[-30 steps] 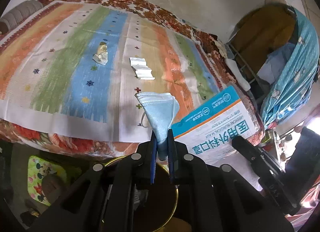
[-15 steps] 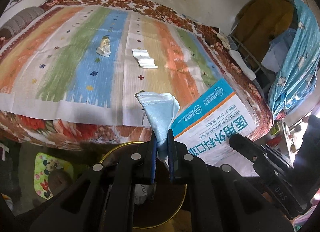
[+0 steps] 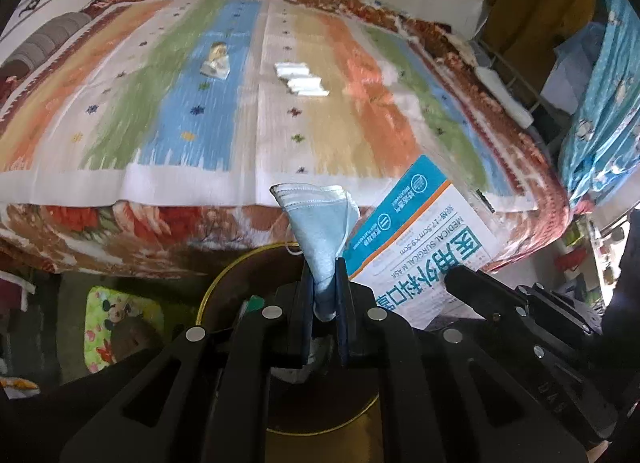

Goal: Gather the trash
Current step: 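Carry the blue mask and the clear wrapper with both tools toward the black bin, then open the left tool over the bin while the right tool releases the wrapper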

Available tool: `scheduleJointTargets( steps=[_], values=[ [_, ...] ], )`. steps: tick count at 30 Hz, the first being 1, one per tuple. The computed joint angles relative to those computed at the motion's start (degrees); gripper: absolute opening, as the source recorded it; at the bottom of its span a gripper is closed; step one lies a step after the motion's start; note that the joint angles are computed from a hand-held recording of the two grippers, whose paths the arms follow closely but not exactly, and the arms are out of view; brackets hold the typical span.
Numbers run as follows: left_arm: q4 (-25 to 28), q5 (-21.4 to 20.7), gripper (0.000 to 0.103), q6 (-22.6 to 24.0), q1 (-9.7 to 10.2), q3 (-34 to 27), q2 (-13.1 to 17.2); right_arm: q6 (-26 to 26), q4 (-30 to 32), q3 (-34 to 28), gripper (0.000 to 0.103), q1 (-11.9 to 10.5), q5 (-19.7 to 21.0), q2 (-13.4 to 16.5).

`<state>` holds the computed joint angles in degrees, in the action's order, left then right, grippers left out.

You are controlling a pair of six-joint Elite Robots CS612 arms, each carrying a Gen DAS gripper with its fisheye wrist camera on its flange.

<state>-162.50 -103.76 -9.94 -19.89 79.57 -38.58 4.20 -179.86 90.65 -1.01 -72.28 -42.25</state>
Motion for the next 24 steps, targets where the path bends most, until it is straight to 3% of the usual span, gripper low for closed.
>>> scheduleJointTargets(
  steps=[8,24],
  values=[
    [5.73,2.44,0.009,0.11,-0.56,-0.36,0.3,-0.6,6.21,-1.18,0.0,0.77,-2.19,0.77],
    [14.9,0.14,0.009,-2.72,-0.22,-2.93,2.0,-2.17,15.75,-4.08,0.0,1.76,-4.46,2.55]
  ],
)
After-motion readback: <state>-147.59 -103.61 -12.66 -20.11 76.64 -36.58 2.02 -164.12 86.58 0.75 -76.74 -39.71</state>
